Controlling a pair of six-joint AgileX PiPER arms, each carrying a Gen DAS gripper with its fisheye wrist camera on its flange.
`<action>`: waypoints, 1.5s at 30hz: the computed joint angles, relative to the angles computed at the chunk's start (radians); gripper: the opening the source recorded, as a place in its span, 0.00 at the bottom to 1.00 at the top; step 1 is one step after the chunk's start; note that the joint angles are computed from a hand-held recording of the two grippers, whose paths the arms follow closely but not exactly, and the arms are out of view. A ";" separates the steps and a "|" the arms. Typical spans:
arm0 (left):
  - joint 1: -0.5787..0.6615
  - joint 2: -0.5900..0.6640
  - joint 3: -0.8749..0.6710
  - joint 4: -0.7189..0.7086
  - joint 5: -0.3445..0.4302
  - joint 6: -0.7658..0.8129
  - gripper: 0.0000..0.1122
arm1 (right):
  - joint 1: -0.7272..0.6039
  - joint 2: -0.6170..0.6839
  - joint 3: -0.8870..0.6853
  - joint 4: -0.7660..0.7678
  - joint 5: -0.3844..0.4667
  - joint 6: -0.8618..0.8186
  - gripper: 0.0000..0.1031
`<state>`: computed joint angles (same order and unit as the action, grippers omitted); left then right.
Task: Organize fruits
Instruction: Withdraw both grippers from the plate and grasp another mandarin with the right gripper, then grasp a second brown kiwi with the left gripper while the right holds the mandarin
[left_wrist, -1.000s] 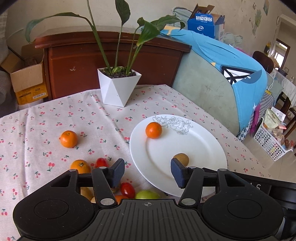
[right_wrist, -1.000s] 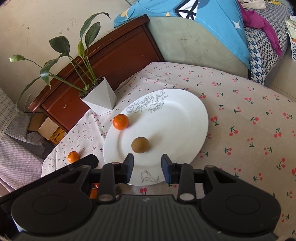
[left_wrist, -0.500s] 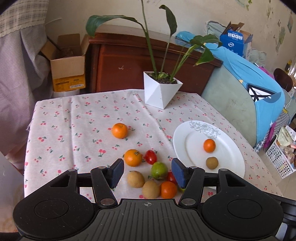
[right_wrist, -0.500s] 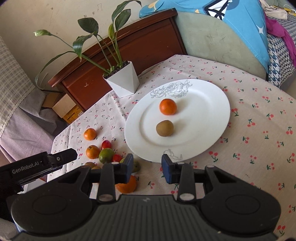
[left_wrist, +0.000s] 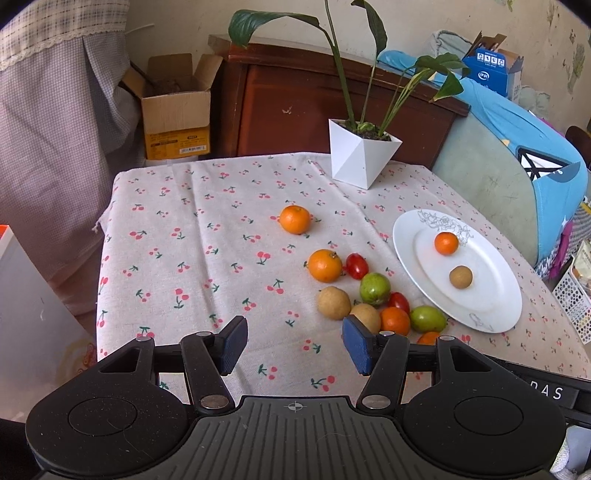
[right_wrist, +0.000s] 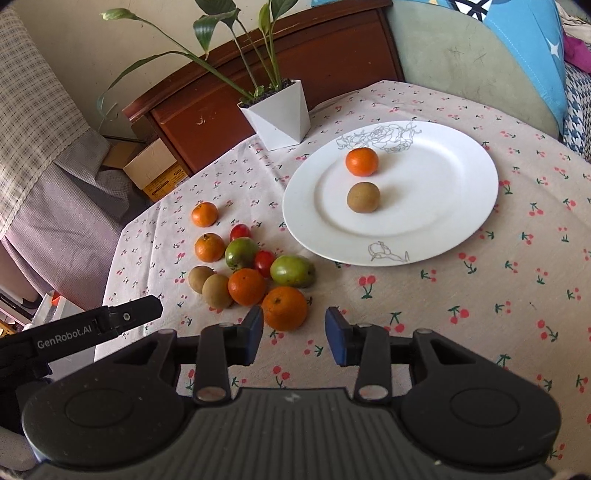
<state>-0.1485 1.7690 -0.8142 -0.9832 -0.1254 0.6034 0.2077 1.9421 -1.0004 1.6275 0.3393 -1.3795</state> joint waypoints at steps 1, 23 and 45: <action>0.004 0.002 0.002 0.040 0.004 -0.038 0.50 | 0.005 0.005 -0.005 -0.002 -0.003 0.004 0.39; -0.052 0.067 0.003 0.654 -0.042 -0.573 0.38 | 0.021 0.037 -0.038 -0.005 -0.051 0.029 0.29; -0.080 0.188 -0.099 0.628 -0.094 -0.567 0.26 | -0.019 0.044 -0.046 -0.103 -0.013 0.164 0.29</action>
